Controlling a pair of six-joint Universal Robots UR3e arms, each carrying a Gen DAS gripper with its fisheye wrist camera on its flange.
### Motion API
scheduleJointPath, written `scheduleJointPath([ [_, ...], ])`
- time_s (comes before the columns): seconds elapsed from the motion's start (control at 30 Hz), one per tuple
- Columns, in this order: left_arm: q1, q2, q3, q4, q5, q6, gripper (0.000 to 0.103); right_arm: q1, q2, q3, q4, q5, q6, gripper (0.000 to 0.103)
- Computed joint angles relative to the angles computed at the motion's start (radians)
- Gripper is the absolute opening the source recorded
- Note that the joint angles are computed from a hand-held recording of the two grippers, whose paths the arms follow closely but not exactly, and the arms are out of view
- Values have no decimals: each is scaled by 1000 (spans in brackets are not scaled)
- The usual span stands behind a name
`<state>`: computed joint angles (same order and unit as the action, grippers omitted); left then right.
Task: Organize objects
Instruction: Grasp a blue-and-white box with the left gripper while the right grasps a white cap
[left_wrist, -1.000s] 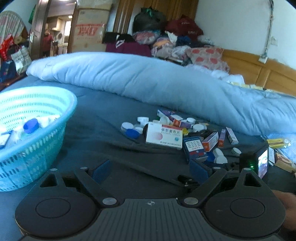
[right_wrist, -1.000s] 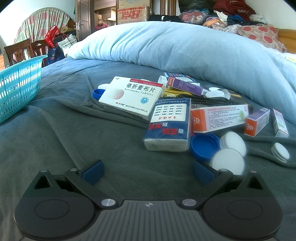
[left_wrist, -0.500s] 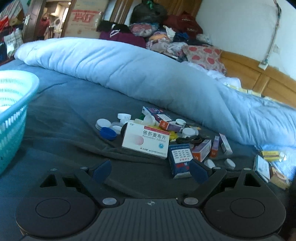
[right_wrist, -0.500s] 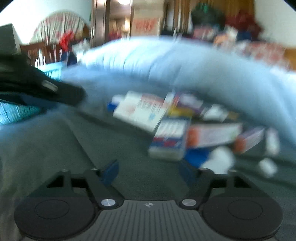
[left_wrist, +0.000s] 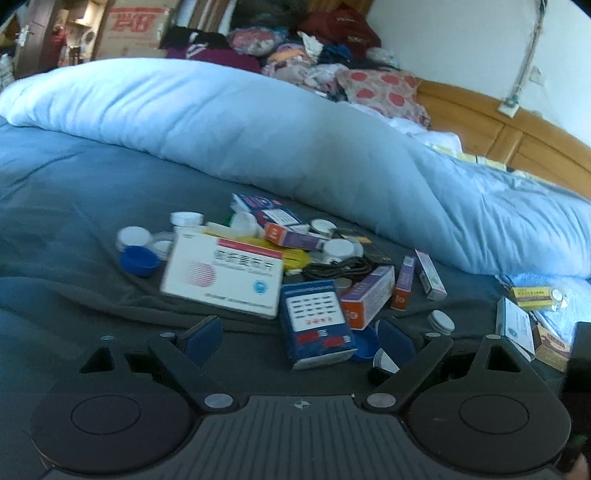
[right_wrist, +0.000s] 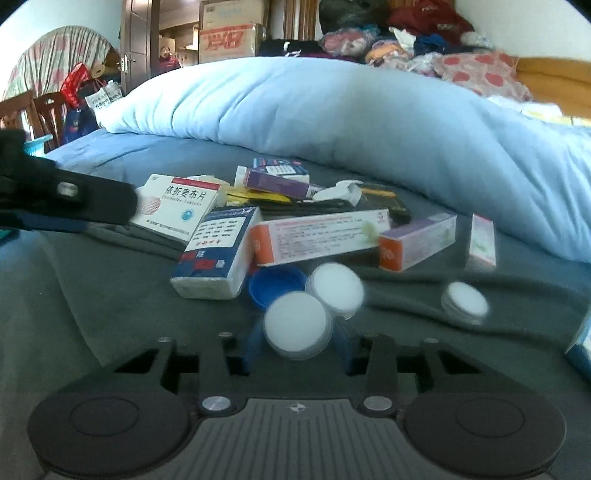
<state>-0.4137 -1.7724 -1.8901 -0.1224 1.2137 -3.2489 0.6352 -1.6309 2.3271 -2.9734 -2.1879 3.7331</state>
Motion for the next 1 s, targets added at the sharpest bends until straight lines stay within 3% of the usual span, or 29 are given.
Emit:
scheduleJointPath([
  [0.13, -58, -124, 106, -5, 30, -31, 91, -11, -141, 77, 62, 12, 48, 43],
  [0.27, -115, -236, 224, -26, 73, -53, 89, -80, -259, 182, 57, 99, 66, 43],
  [0.37, -160, -306, 300, -29, 150, -47, 79, -89, -253, 193, 36, 107, 67, 44],
  [0.43, -174, -331, 325, -42, 195, -43, 63, -110, -249, 215, -5, 126, 63, 45],
  [0.47, -172, -333, 321, -45, 197, -42, 61, -126, -255, 226, -18, 140, 56, 45],
  [0.5, -168, -324, 306, -39, 197, -40, 56, -145, -263, 239, -34, 156, 48, 45],
  [0.7, -142, -152, 181, -21, 214, -10, 51, -146, -244, 221, -84, 158, 7, 43],
  [0.83, -95, 5, 95, -34, 202, 2, 51, -71, -292, 166, 6, 109, 14, 43],
  [1.0, -12, 229, -9, -60, 187, 23, 51, 67, -349, 58, 204, 5, 104, 43],
])
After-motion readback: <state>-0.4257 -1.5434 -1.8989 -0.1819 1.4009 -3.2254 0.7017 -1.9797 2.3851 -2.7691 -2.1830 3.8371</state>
